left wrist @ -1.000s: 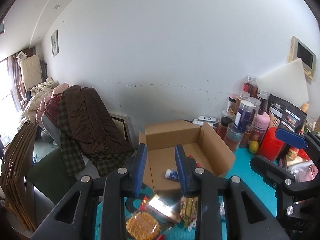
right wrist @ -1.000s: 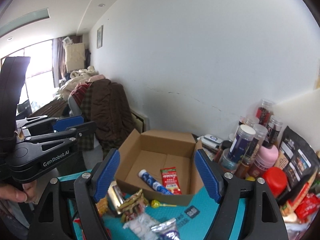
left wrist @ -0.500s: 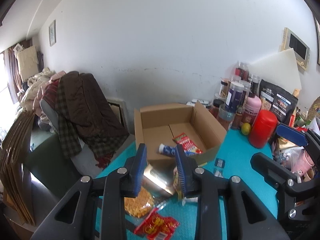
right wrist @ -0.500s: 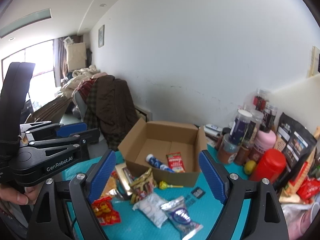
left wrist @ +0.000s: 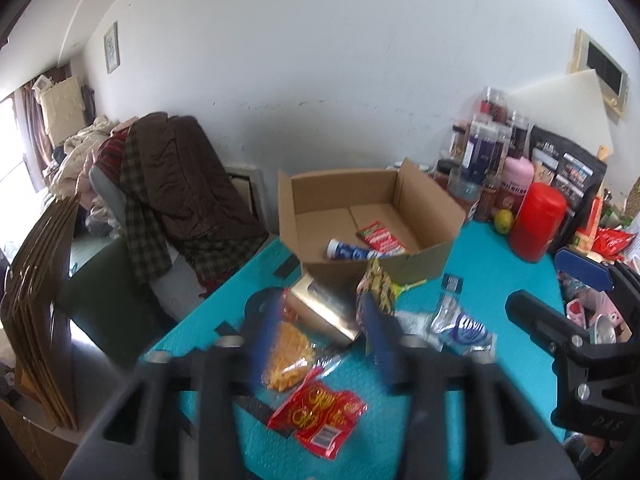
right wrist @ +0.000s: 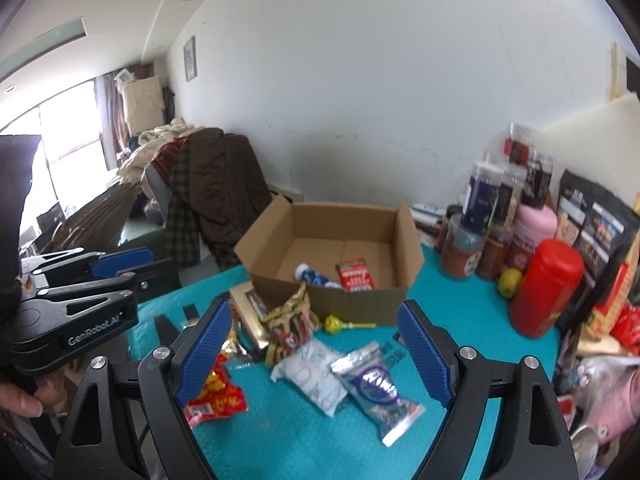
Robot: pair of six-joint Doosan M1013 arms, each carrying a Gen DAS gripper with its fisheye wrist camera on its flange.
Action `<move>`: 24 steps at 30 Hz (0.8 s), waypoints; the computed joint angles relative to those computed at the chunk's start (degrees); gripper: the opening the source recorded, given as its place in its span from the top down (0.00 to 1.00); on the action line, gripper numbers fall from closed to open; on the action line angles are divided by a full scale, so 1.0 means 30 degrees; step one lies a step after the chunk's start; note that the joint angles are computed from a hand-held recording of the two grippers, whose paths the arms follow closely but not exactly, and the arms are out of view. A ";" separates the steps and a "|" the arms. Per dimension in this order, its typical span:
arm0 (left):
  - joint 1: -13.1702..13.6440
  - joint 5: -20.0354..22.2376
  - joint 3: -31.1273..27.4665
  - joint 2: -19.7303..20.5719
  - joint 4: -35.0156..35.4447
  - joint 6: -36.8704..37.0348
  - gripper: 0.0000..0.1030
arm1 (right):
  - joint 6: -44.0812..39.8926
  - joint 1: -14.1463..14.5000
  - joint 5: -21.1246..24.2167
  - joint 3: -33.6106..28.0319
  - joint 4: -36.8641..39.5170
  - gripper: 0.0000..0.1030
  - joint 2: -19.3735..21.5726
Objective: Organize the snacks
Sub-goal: 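Withdraw both tools from the box back toward the table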
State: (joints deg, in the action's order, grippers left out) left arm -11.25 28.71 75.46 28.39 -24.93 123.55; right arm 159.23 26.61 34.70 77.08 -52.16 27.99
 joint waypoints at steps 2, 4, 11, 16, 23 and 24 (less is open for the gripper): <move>0.0021 -0.0289 0.0294 -0.0041 -0.0271 0.0330 0.12 | -0.0142 -0.0030 0.0039 0.0031 0.0347 0.17 0.0081; -0.0031 -0.0729 0.0614 -0.0105 0.0102 0.0060 0.12 | -0.0355 -0.0087 0.0030 0.0081 0.0758 0.17 0.0181; 0.0065 -0.0070 0.0708 0.0158 0.0542 -0.0074 0.12 | -0.0674 -0.0216 -0.0028 0.0318 0.1564 0.17 0.0417; 0.0081 -0.0170 0.1024 0.0239 0.0582 0.0458 0.12 | -0.0663 -0.0215 -0.0236 0.0561 0.1694 0.17 0.0492; 0.0419 0.0526 0.1233 0.0468 -0.0926 0.1213 0.12 | -0.1316 -0.0327 -0.1015 0.0919 0.3214 0.17 0.0668; 0.0450 0.0536 0.1281 0.0493 -0.0915 0.1176 0.12 | -0.1484 -0.0343 -0.1132 0.0963 0.3515 0.17 0.0708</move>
State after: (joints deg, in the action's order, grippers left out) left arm -9.90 30.32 79.31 29.87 -27.68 127.07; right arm 154.78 25.58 31.31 79.97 -41.61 30.11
